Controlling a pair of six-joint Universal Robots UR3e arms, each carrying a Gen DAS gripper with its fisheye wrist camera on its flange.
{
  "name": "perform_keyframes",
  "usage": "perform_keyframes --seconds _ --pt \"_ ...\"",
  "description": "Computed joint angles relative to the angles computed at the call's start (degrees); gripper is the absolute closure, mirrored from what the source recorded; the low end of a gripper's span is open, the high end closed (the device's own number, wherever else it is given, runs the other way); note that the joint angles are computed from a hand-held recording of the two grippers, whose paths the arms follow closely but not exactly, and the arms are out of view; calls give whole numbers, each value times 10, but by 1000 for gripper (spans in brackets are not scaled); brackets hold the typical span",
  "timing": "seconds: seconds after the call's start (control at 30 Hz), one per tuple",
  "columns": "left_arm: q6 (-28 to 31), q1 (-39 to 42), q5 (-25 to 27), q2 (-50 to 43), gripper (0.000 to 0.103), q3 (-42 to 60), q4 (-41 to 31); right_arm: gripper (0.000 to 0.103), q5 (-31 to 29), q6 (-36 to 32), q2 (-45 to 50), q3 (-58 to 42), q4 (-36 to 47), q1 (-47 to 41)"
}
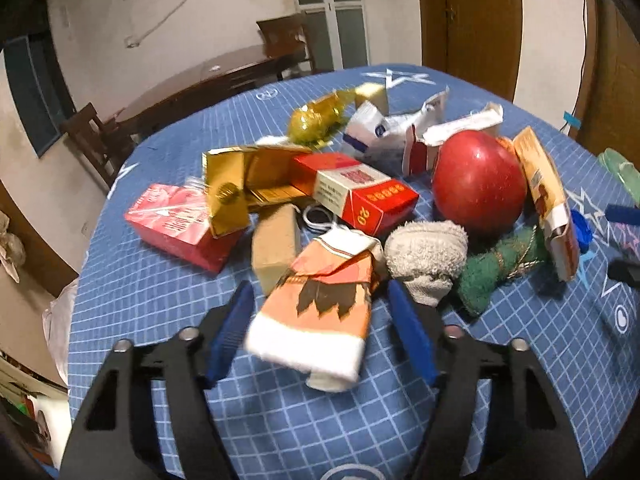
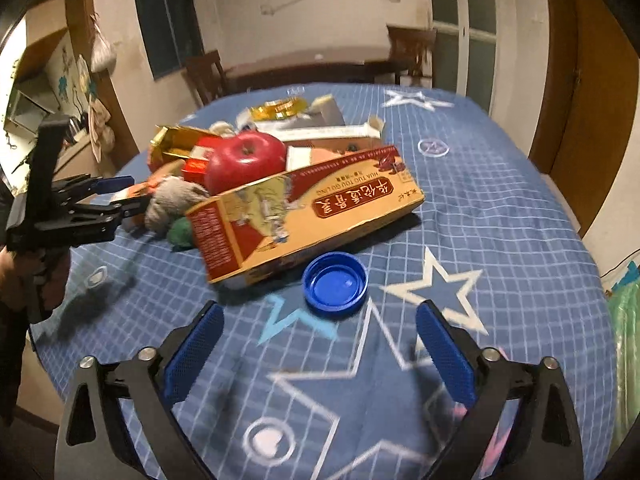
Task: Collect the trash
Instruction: 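Grasp the orange-white paper packet with the left tool while the right tool grasps the blue bottle cap, then carry the packet and cap to the green bin and open both tools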
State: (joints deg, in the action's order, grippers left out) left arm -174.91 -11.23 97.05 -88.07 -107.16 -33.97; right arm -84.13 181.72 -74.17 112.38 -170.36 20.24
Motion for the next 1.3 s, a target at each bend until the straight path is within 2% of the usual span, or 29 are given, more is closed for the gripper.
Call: perform_keyframes --seconds 0.03,0.1,0.17,0.23,0.3,0.47,0.57,0.73,0.87,1.03,1.13,1.3 --pt "-1 -1 3 -6 43 1 2 14 0 -3 12 -18 15 0" --pt "1 4 -4 -11 50 4 -2 33 -14 -10 37 -58 48 8" --pt "-2 10 -16 -11 53 5 -3 46 -32 -12 60 -84 61 19" --pt "-5 11 -21 -10 56 3 -1 48 -41 -18 68 -95 63 21" --pt "-8 5 -17 -12 58 -3 8 62 -48 -17 71 -92 51 25" --pt "-37 -8 -3 4 58 -25 25 63 -32 -17 37 -28 -15 19" --pt "-61 -16 11 45 58 -57 35 63 -30 0 7 27 -71 21" --pt "-129 -62 59 110 58 -93 59 62 -77 33 -44 108 -174 56" --pt "-176 -141 119 105 58 -80 84 62 -113 41 -85 138 -216 78" --pt "-220 -226 170 70 58 -29 104 62 -158 32 -152 143 -215 103" --pt "-236 -280 214 19 58 26 119 62 -159 25 -200 147 -195 97" --pt "-237 -333 239 -81 58 150 124 62 -148 11 -289 164 -146 52"
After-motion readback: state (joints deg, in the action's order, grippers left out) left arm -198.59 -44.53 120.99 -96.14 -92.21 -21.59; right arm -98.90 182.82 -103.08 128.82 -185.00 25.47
